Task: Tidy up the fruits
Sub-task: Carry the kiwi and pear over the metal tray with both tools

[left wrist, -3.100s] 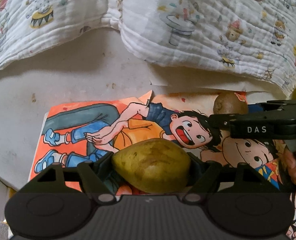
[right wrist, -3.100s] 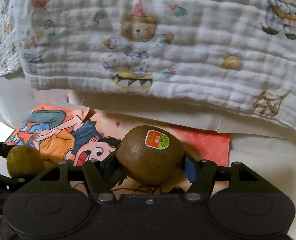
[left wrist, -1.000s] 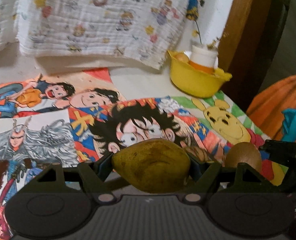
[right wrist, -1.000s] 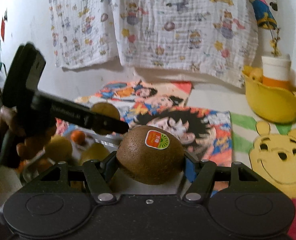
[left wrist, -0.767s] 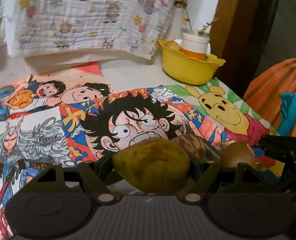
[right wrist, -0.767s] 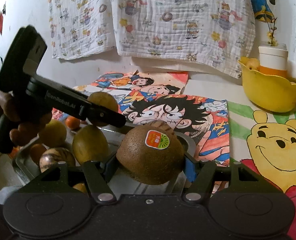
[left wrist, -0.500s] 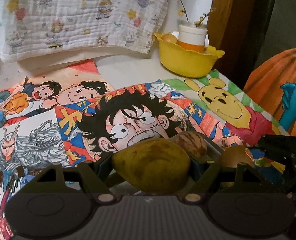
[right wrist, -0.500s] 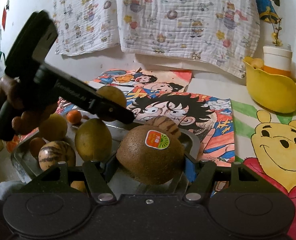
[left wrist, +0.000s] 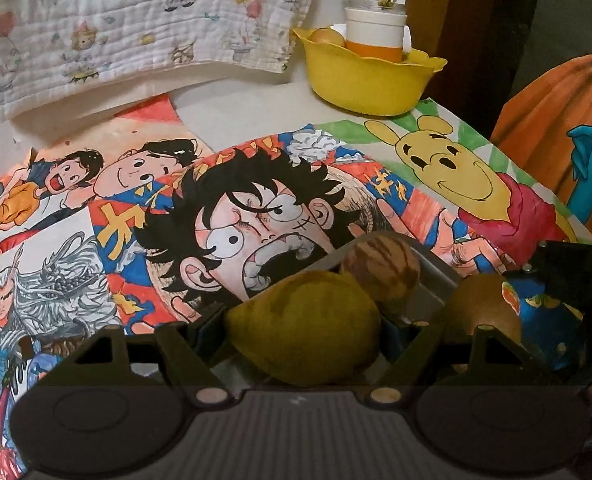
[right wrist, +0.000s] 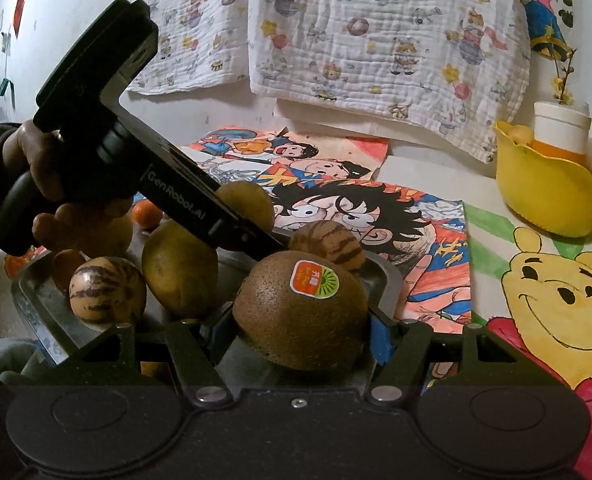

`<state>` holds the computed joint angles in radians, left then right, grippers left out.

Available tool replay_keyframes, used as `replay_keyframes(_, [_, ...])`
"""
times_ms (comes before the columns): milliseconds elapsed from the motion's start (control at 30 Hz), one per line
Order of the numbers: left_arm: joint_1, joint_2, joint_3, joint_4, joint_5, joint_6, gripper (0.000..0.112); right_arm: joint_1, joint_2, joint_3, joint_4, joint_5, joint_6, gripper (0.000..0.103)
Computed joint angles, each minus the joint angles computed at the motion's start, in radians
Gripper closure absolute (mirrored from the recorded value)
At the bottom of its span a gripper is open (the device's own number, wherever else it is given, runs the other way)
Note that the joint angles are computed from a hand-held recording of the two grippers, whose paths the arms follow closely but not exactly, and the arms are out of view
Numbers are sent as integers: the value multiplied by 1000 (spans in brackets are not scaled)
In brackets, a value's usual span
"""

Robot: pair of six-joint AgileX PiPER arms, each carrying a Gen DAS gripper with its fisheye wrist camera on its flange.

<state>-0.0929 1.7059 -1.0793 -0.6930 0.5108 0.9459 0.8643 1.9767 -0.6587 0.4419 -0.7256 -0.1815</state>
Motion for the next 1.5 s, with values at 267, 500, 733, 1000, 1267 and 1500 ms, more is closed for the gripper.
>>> replay_keyframes(267, [-35,-11,14,105,-55,-88,33,28,6,-23,109,13,-104,35])
replay_keyframes(500, [-54,-20,39,182,-114,-128,33,62,18,-43,211,13,-219,34])
replay_keyframes(733, [-66,-28,63,234,-160,-140,33,67,16,-38,211,10,-208,34])
replay_keyframes(1000, [-69,-32,74,224,-172,-113,33,70,17,-35,214,4,-203,34])
replay_keyframes(1267, [-62,-38,69,223,-151,-111,31,71,12,-22,213,-6,-206,33])
replay_keyframes(1500, [-53,-67,83,220,-145,-96,27,76,11,-26,235,-5,-225,30])
